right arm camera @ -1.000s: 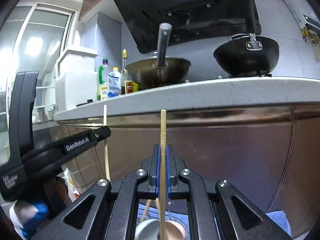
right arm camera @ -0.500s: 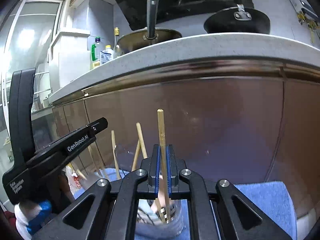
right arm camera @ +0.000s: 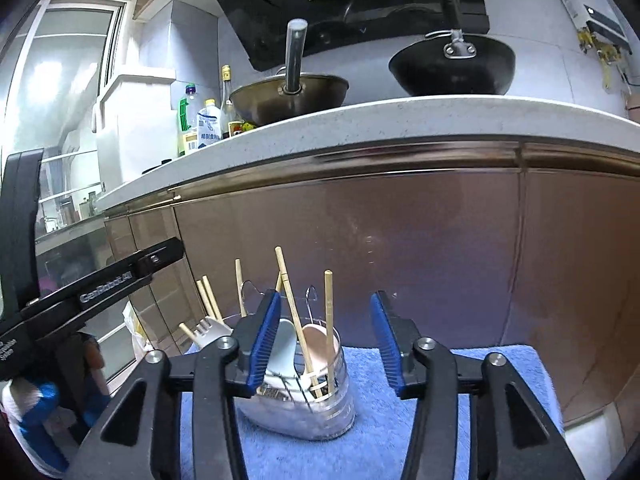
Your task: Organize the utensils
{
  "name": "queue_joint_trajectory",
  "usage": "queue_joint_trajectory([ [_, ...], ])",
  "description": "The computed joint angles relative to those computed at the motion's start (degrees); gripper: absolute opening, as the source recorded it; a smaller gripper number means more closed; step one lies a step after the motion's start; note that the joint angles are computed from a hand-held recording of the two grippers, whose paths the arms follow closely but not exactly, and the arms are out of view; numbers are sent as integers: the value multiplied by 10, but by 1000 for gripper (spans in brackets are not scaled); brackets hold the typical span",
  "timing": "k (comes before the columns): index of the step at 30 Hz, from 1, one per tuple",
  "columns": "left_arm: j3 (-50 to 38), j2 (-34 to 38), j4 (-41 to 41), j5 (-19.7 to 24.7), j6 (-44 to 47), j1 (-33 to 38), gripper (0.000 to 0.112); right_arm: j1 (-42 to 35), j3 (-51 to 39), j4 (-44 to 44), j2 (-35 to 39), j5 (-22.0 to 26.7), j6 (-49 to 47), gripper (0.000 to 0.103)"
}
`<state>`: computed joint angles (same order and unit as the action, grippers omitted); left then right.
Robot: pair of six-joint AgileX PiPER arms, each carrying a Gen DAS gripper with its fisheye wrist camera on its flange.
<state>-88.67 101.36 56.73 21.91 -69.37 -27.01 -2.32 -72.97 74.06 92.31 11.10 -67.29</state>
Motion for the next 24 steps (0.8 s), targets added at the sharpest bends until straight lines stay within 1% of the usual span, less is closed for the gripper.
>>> queue_joint_trajectory([
  [1,12,-12,-2,5,6,-2,49,1,8,-36,-10,-5,34,50],
  [2,23,-25,-5,15,13,-5,49,1,23,-79,-27,-10,76,54],
  [3,30,-34,-7,23,17,-8,49,0,31,-98,-36,-10,95,58],
  [4,45,-49,-3,27,15,-12,50,-1,38,-126,-45,-11,122,60],
  [5,50,-57,-2,32,18,-15,51,-1,54,-174,-63,-16,168,62],
  [7,70,-79,11,53,19,-28,54,-4,77,-222,-88,-19,215,65],
  [9,86,-96,27,71,16,-42,55,-10,96,-248,-111,-15,243,74],
  [11,103,-115,45,90,12,-56,56,-14,114,-301,-137,-16,293,76],
  [15,121,-143,29,104,34,-69,58,-20,144,-386,-183,-13,369,87],
  [17,135,-158,29,111,37,-77,59,-21,159,-419,-205,-10,399,88],
  [20,157,-182,27,118,41,-88,60,-20,184,-476,-238,-11,453,94],
  [23,171,-198,18,123,48,-97,62,-19,202,-494,-260,-3,472,97],
  [24,177,-204,15,124,49,-100,63,-17,205,-513,-265,-1,490,97],
])
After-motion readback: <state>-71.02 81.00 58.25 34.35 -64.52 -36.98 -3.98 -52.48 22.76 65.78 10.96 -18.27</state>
